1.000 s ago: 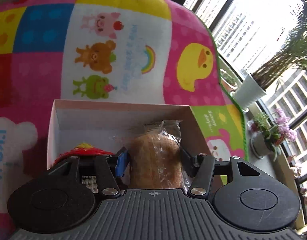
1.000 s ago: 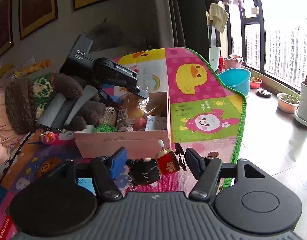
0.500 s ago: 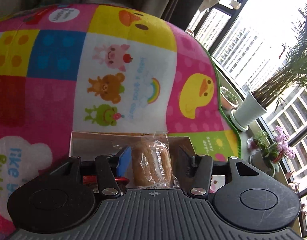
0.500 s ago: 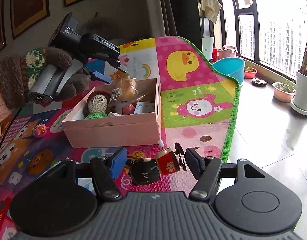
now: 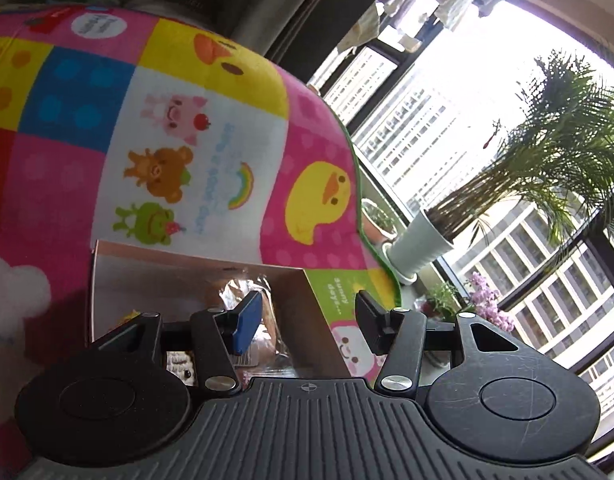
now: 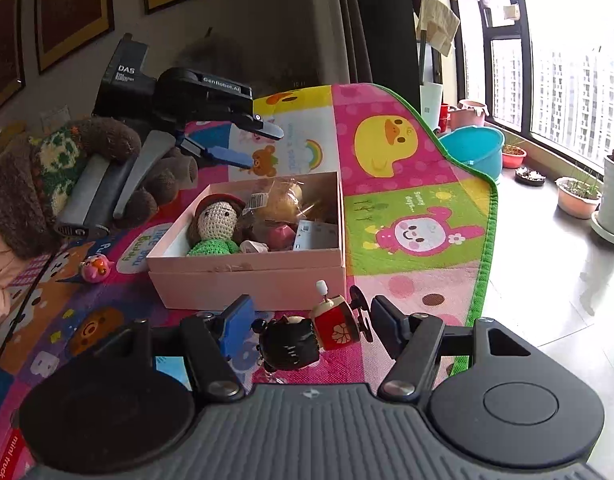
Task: Organize objects
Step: 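Lower the red-and-black figurine into the box and open the right gripper, then grasp the pink-and-teal cat figurine with the left gripper while the right reaches the wipes pack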
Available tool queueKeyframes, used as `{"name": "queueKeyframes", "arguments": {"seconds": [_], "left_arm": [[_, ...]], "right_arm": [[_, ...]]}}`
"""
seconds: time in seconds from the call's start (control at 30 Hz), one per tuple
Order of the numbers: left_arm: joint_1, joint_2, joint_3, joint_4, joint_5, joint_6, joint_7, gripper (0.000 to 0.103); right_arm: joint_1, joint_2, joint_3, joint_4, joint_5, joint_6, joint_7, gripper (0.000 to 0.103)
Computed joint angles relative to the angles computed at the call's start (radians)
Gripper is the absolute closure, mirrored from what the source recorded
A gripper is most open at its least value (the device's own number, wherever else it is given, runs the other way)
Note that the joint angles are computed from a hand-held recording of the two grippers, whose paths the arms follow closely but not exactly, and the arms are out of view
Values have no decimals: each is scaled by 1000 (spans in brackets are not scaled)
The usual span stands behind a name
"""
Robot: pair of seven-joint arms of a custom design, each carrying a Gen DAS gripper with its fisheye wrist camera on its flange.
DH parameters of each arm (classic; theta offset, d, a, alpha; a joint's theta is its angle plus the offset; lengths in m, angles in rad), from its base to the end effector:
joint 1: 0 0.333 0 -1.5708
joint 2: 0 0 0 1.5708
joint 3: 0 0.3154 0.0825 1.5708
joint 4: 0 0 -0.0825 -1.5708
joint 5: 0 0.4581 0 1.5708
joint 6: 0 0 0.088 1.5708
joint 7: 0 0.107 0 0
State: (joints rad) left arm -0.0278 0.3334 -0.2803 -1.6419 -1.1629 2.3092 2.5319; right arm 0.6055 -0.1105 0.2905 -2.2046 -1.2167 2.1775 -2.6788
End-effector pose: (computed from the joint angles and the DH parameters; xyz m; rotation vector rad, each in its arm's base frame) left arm 0.7218 -0.2262 0.4487 1.2494 -2.1979 1.4987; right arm 0.3977 0.4432 0.4185 -1.2394 1.9011 -0.9616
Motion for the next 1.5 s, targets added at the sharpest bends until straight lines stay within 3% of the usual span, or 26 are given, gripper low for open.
{"name": "queueKeyframes", "arguments": {"seconds": [0.13,0.27,0.37,0.5,0.57,0.6,0.73,0.83,0.97,1.07,1.2,1.37,1.5], "left_arm": [[93,-173,37,-236,-204,-54,268,47],[92,-356,123,-481,-262,57,623,47],[84,-412,184,-567,-224,98,699,47],[112,-400,248,-574,-156,47,615,47],[125,-387,258,-568,-145,51,612,47],[130,-379,259,-562,-142,54,614,47],[151,-336,259,-515,-126,41,555,47],[162,-303,249,-469,-142,26,522,47],[167,-246,225,-370,-186,-4,616,47],[170,-131,200,-216,-123,-33,507,47],[155,36,159,-31,-28,68,263,47],[188,154,128,89,86,-26,-7,49],[269,101,83,13,99,-214,72,49]], "right_arm": [[-28,-44,-17,7,-56,67,-16,38],[-87,-13,-52,105,-70,168,-87,38],[-123,86,-86,252,-43,229,-158,38],[-118,283,-136,502,-8,218,-233,36],[-113,379,-159,617,75,217,-321,22],[-102,418,-167,665,108,185,-347,21],[-50,465,-202,719,156,136,-412,20],[6,435,-226,681,135,97,-439,18],[44,340,-207,536,87,90,-441,12],[42,269,-172,407,85,124,-394,6],[43,209,-126,264,70,140,-254,6],[38,167,-90,141,43,177,-27,6],[41,157,-70,107,21,134,32,6]]}}
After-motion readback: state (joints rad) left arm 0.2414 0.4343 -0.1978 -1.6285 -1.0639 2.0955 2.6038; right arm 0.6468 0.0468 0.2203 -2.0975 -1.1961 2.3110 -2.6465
